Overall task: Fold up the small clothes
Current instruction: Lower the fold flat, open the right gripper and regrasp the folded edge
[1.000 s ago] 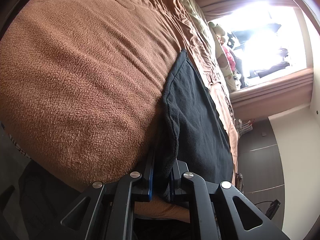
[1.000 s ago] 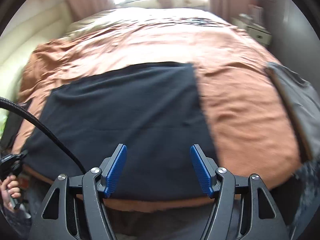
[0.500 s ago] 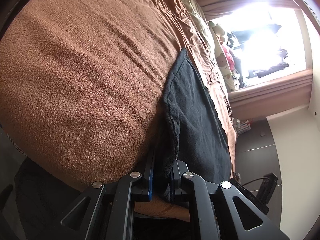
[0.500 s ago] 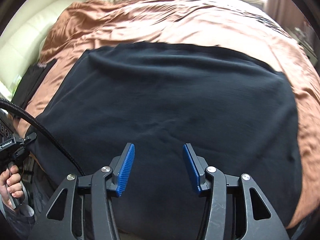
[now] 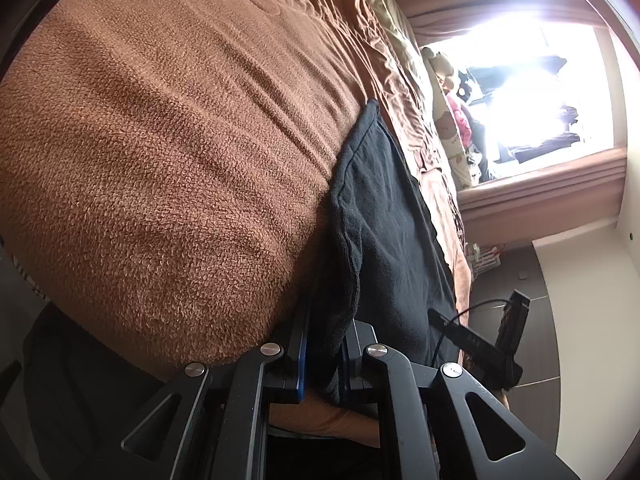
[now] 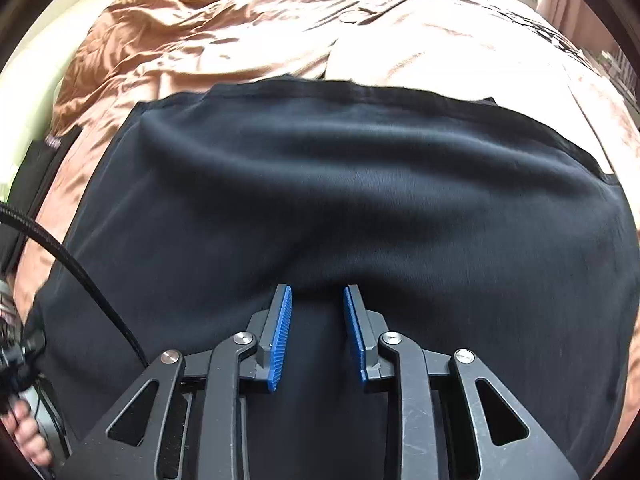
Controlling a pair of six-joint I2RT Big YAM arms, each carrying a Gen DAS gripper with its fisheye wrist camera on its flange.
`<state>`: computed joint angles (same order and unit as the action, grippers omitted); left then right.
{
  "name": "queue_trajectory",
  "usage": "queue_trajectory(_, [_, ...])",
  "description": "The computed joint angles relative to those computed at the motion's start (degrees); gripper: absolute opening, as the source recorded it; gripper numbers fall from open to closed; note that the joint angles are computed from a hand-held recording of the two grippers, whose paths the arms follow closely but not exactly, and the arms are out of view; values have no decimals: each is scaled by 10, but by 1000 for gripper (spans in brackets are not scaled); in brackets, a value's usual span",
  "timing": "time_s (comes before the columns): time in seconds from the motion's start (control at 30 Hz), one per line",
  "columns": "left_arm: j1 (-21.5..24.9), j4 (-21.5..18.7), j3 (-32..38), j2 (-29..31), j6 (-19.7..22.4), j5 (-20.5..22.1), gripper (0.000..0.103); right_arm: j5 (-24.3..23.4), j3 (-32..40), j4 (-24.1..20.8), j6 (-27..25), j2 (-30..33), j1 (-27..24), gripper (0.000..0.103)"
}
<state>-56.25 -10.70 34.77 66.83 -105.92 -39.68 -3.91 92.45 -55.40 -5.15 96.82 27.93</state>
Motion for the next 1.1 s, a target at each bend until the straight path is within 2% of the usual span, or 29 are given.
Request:
queue_trajectory(0.37, [0,-18,15,9,-20,0,11,-3,117,-24,26,87,12,23])
queue_trajectory(0.7, [-8,-2,6,10,-39,-8,11,-30,244,-86,51,166,0,23])
queue_trajectory(0.83, [-10,5,0,9,-41,-10,11,-25,280,-98,49,191,1,22])
queue_trajectory(0.93, [-10,11,-3,8,-42,-10,11,-13,287,-87,50,198,2,17])
queue_trajectory(1.1, [-13,22,-9,8,-44,-16,11,17,310,-81,54,212,11,15])
